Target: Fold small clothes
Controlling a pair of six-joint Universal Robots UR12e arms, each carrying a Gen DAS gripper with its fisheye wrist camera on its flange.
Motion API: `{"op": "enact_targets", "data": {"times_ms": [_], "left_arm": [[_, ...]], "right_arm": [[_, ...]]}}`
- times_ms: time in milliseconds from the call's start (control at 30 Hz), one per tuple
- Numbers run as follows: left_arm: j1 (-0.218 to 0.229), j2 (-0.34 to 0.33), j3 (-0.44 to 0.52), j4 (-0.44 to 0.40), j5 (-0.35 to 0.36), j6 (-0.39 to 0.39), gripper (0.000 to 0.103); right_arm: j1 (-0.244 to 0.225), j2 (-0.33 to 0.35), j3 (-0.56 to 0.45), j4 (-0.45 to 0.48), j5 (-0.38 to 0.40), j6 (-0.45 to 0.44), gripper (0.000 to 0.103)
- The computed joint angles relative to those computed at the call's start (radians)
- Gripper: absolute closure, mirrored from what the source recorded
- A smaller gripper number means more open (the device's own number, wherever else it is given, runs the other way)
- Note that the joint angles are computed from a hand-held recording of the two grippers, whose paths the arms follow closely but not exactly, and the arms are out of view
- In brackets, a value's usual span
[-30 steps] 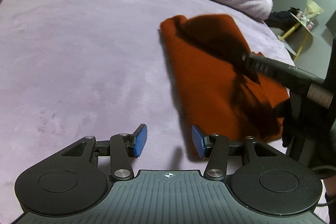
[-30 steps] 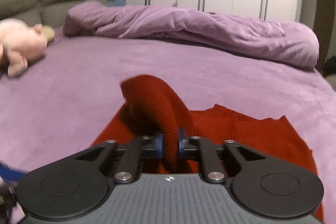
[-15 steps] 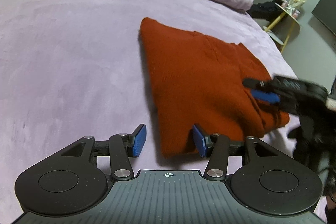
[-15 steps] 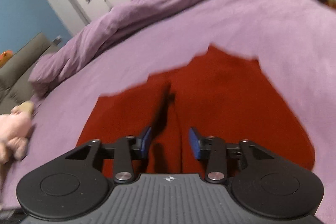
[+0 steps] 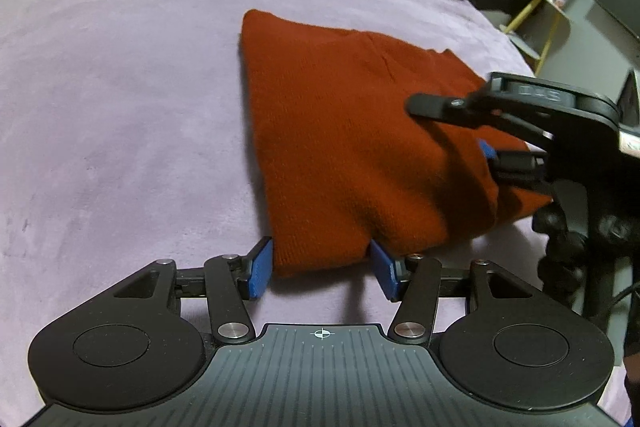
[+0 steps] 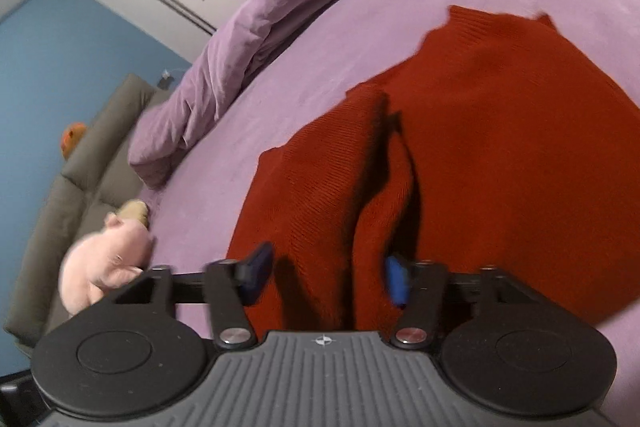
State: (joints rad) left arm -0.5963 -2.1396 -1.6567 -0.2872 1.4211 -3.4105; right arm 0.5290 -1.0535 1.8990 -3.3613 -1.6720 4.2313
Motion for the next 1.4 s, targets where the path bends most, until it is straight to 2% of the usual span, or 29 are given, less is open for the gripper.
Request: {"op": "enact_targets", "data": {"times_ms": [100,267,333,433,500,567,633,733,833,933,1033,1067,1133,1167,1233,1300,1333,1367,1400], "left_arm": [[-0.003,-0.001,0.004,-0.009,0.016,0.003,0.040],[0.001,-0.001,0.005,-0.026,0.011,-0.008,0.036],[0.001,0.001,0.008,-0.041,0.012,-0.005,0.036],[0.004,0.014,-0.001,-0.060,0.015,0.002,0.036],[0.008,0.031,-0.024,-0.039,0.032,0.007,0.036],[0.015,0.047,-0.053,0.004,0.060,-0.006,0.036],[0.025,0.054,-0.065,0.021,0.087,-0.054,0.036],[0.035,0.052,-0.051,0.008,0.094,-0.105,0.037],[0.028,0.040,-0.035,0.055,0.082,-0.085,0.037],[0.015,0.014,-0.004,0.089,0.047,-0.049,0.036],[0.006,-0.020,0.031,0.099,0.004,-0.056,0.036],[0.004,-0.029,0.045,0.077,-0.010,-0.059,0.037],[-0.006,-0.041,0.070,0.029,-0.019,-0.046,0.037],[-0.010,-0.043,0.069,0.033,-0.011,-0.035,0.037],[-0.016,-0.038,0.059,0.048,0.015,-0.014,0.037],[-0.021,-0.026,0.043,0.058,0.032,-0.006,0.037],[-0.023,-0.020,0.034,0.070,0.032,-0.011,0.037],[-0.022,-0.016,0.025,0.082,0.024,-0.016,0.037],[-0.025,-0.013,0.018,0.093,0.016,-0.021,0.037]], "right_arm": [[0.007,0.005,-0.034,0.084,-0.022,-0.064,0.082],[0.020,0.002,-0.052,0.122,-0.067,-0.147,0.083],[0.019,0.001,-0.057,0.134,-0.066,-0.148,0.077],[0.013,0.002,-0.068,0.155,-0.055,-0.143,0.075],[0.013,0.008,-0.079,0.157,-0.061,-0.157,0.082],[0.019,0.010,-0.096,0.195,-0.087,-0.195,0.085],[0.032,0.009,-0.111,0.232,-0.135,-0.258,0.087],[0.063,0.003,-0.134,0.267,-0.268,-0.391,0.091],[0.087,-0.007,-0.136,0.242,-0.419,-0.492,0.093],[0.097,-0.017,-0.127,0.267,-0.534,-0.555,0.093],[0.090,-0.030,-0.103,0.335,-0.584,-0.528,0.093],[0.085,-0.034,-0.093,0.378,-0.592,-0.510,0.093],[0.074,-0.044,-0.076,0.469,-0.584,-0.443,0.093],[0.067,-0.052,-0.064,0.490,-0.561,-0.412,0.090],[0.058,-0.072,-0.023,0.437,-0.524,-0.344,0.083],[0.052,-0.098,0.023,0.356,-0.485,-0.277,0.070],[0.045,-0.113,0.050,0.307,-0.439,-0.248,0.065],[0.039,-0.122,0.073,0.266,-0.399,-0.241,0.053],[0.034,-0.130,0.090,0.238,-0.357,-0.239,0.047]]}}
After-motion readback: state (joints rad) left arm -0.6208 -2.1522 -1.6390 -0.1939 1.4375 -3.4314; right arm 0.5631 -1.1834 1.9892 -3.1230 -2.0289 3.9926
